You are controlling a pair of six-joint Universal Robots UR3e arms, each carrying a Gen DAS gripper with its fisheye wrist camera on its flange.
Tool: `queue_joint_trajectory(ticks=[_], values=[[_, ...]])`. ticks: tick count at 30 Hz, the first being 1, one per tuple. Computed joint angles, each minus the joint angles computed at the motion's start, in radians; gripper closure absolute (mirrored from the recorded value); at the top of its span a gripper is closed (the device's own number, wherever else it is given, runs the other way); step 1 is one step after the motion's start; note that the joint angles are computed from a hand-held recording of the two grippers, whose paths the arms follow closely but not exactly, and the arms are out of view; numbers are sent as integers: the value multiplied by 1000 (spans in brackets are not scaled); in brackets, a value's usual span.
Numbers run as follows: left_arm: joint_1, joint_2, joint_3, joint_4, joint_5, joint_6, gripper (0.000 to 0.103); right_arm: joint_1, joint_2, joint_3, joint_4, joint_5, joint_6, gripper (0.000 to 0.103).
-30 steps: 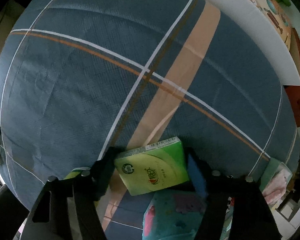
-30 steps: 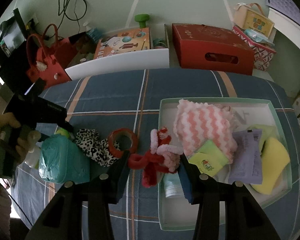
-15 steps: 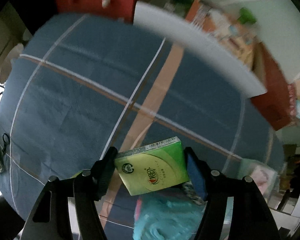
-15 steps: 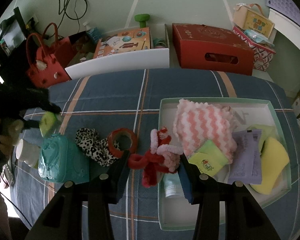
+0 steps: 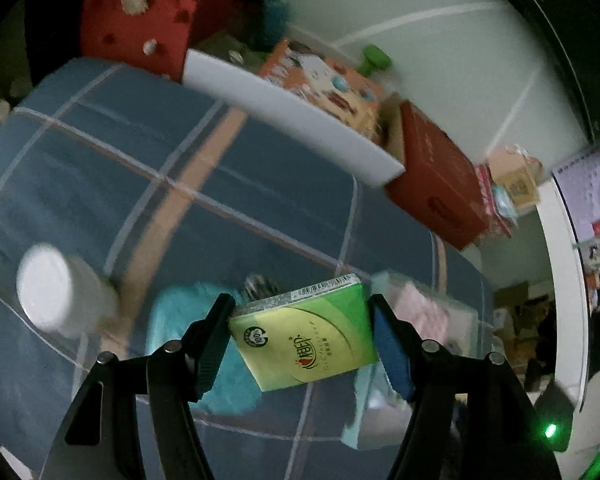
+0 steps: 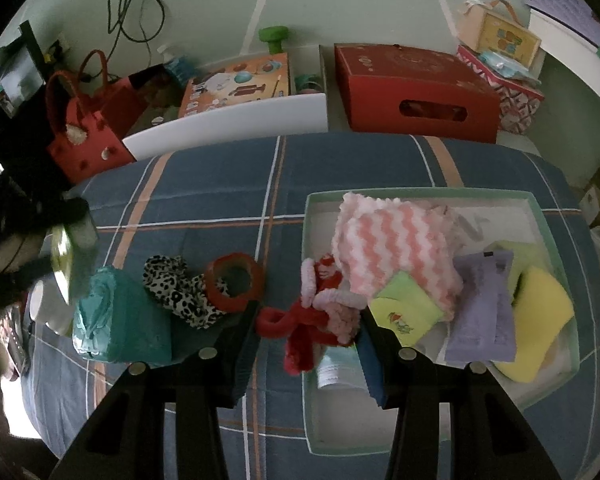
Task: Organize soft objects
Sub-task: 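Carry the red toy and tissue pack over the clear tray with both grippers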
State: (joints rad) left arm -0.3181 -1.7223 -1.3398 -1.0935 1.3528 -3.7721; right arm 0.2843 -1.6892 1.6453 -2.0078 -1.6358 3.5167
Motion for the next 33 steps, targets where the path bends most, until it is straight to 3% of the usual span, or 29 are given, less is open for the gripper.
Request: queue_joint_trajectory(ticks=[6,18,22,33], values=[[-108,-24,-54,79,38,-43,34,-26,-22,25,15,-6,15,55],[-225,-90,30,112,87,-1,34,-158,-160,119,90,-38,28,55],[-271,-151,101,100,83,20,34,-292,-295,187,149,-33,7,55],[-428,-434,459,-37,56,101,34,-767,-617,309,357,84,-196,54]])
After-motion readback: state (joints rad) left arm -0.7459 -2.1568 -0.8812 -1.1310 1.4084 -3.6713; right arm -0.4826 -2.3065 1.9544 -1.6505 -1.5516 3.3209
